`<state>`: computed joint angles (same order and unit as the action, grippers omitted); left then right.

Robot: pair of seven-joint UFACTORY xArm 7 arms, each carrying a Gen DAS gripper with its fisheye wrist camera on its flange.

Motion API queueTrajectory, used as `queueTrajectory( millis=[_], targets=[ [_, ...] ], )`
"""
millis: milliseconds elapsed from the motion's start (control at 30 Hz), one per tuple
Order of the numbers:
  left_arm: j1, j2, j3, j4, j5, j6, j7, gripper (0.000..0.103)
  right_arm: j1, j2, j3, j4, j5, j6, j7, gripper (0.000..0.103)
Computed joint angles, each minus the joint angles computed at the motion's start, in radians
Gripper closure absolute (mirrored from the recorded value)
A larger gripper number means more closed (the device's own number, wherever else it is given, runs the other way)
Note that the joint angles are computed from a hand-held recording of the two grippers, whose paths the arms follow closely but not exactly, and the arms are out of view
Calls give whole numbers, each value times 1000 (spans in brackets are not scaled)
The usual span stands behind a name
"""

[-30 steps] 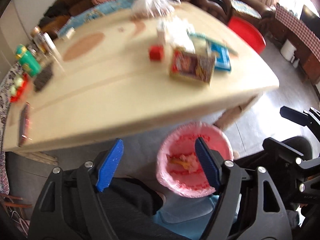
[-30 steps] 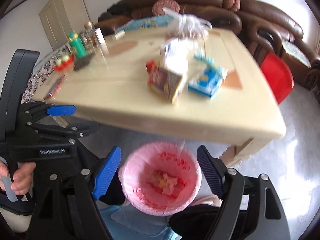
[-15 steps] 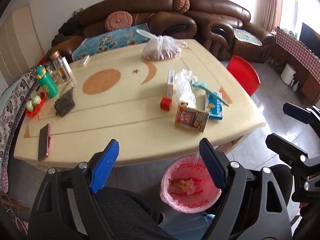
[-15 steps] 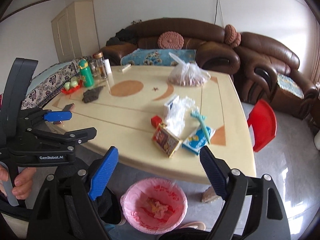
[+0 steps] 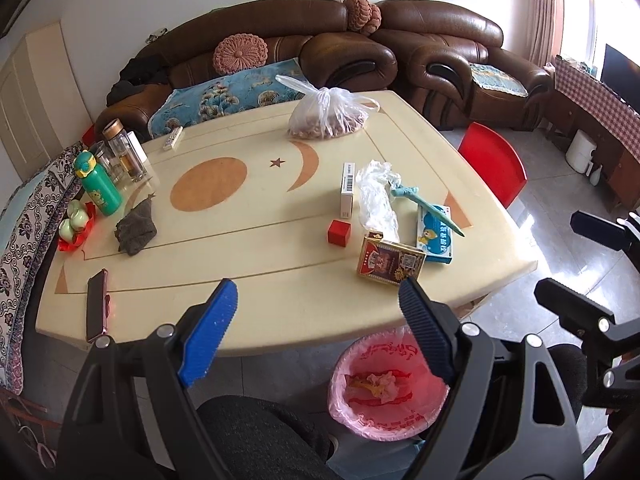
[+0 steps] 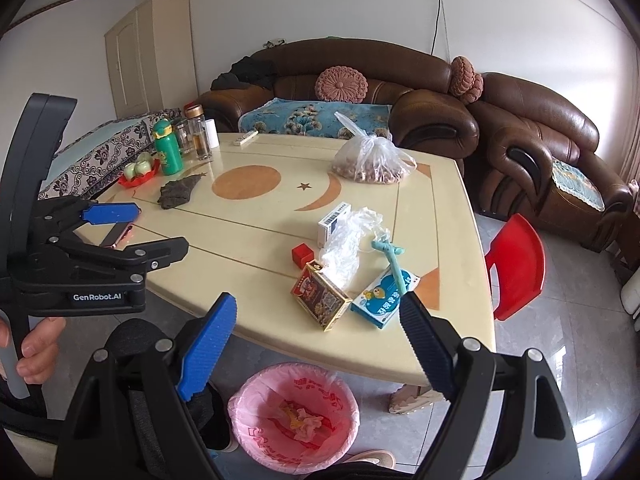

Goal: Collect trash
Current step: 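Raise both open tools away from the bin back toward the table, then close the left tool on the red cube while the right tool grasps the teal toy sword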

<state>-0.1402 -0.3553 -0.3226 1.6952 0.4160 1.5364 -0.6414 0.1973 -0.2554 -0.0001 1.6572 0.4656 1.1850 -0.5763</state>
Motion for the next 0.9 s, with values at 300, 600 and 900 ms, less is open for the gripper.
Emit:
queueTrajectory(
  millis=[300,600,900],
  targets=[
    [-1,13,37,-30,-22,-32,25,22,-15,63,15,28,-30,-18,12,21],
    [-3,25,69,-69,-52,-62,57,22,-33,122,30,49,-65,-16,22,21],
    [-6,74,100,-66,-67,-82,96,22,-47,195,46,98,-95,-9,27,22]
  ],
)
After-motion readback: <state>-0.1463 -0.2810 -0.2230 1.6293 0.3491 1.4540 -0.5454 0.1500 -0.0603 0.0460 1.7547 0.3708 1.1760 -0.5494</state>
